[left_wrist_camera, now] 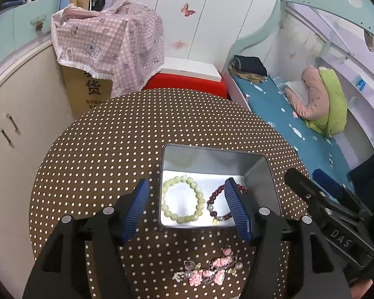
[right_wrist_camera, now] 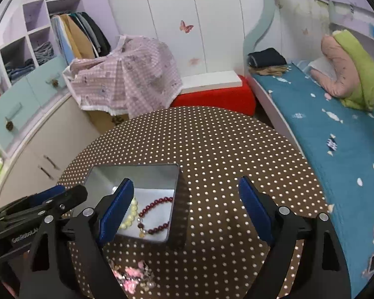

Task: Organize jewelry
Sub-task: 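Open both tools to drop the bracelets into the box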

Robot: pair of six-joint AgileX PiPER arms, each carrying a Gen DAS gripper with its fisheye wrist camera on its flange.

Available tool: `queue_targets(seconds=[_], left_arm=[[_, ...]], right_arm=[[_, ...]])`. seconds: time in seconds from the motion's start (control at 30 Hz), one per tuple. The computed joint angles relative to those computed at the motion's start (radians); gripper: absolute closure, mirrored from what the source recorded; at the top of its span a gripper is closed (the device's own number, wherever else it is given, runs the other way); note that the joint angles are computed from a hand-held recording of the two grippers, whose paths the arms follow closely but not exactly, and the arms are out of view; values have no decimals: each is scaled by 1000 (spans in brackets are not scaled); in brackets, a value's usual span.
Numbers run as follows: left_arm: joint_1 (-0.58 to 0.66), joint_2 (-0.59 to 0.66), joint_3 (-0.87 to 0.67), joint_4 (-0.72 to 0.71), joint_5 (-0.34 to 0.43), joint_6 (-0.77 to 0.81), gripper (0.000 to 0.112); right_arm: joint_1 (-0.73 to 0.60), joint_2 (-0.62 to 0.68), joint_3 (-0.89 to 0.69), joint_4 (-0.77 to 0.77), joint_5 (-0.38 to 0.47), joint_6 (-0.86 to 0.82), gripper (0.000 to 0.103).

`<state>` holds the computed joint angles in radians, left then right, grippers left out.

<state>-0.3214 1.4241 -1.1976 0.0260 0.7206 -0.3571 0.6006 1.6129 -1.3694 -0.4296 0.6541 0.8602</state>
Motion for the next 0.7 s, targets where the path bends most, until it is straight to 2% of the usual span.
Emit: queue_targets(seconds=[0.7], left_arm=[[-86,-209,145,139,68,-161,51]], right_arm=[[140,-171,136,-144,92,159,18]])
